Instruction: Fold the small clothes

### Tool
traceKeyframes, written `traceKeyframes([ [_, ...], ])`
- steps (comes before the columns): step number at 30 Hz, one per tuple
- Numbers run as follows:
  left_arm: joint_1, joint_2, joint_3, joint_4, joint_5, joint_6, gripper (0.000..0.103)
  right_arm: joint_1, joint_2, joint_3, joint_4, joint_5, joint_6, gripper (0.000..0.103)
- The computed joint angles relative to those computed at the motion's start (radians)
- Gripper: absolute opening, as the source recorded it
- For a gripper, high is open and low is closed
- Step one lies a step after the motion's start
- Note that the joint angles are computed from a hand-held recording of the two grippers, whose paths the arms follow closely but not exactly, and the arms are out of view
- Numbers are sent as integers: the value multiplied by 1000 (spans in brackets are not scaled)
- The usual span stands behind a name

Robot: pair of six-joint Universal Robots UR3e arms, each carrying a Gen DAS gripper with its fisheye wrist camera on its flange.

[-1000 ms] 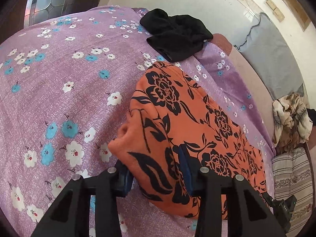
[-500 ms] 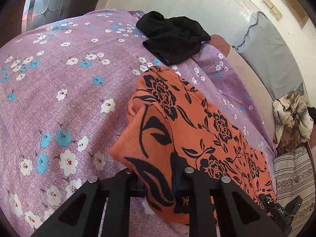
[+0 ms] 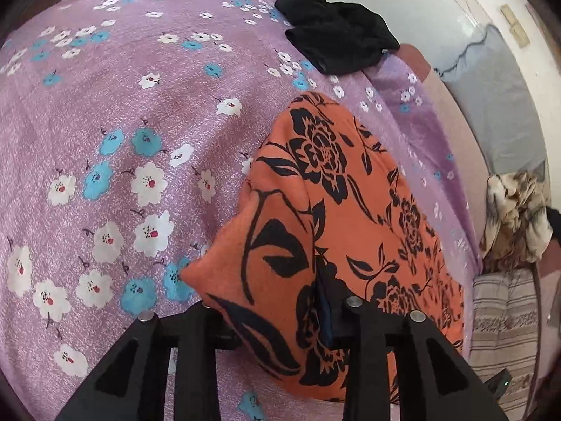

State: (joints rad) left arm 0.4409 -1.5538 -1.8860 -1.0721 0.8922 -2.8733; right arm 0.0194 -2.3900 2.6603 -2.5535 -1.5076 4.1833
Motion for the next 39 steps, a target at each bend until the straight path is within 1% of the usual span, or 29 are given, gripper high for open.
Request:
traceKeyframes([
  [1,4,1,7,-21,-8,13,39,7,-29,-29,67,-4,18,41],
  [2,5,10,7,-32,-6,21,39,29,-53,-56,118,-18,36,58],
  [3,6,14,5,-33,-7,25,39,73,-64,-78,137,-51,68,65],
  [4,7,20,-1,-26,-8,26,37,131,-54,-113,161,-95,103,67],
  [6,0,24,-3,-5,3,19,36,243,-3,-212,239,-161,150,67],
  [7,-7,27,-6,14,11,13,27,284,14,-251,260,-175,160,67],
  [9,-25,35,-12,50,25,12,23,340,75,-333,277,-188,141,67],
  [11,-40,56,-32,97,35,22,18,349,183,-452,298,-187,68,67],
  [13,-58,90,-60,159,42,38,17,318,315,-582,285,-159,-35,67],
  [15,-71,136,-88,200,29,83,17,317,470,-728,281,-154,-107,67],
  [16,-80,162,-101,211,18,118,16,301,547,-804,276,-120,-157,67],
  [17,-89,192,-120,227,4,157,16,277,623,-882,277,-65,-219,67],
  [18,-98,223,-140,246,-9,192,16,263,700,-972,300,-21,-273,67],
  [20,-117,290,-192,283,-38,278,16,250,856,-1182,389,35,-373,67],
  [23,-153,364,-258,327,-62,386,16,233,1050,-1479,520,106,-481,67],
  [25,-175,386,-276,331,-65,426,16,225,1141,-1625,578,127,-531,67],
  [27,-203,387,-284,348,-55,436,16,214,1233,-1758,643,143,-553,71],
  [30,-225,384,-291,363,-44,448,16,198,1378,-1959,779,150,-553,71],
  [32,-233,382,-295,370,-35,454,16,191,1461,-2066,843,140,-532,71],
  [34,-239,391,-310,382,-22,457,16,168,1495,-2074,829,182,-509,71],
  [36,-249,386,-320,407,-9,456,16,148,1492,-2007,749,219,-473,71],
  [37,-254,386,-327,419,-5,458,16,149,1497,-1996,723,214,-461,71],
  [39,-265,388,-338,440,3,460,16,163,1531,-2035,725,186,-477,69],
])
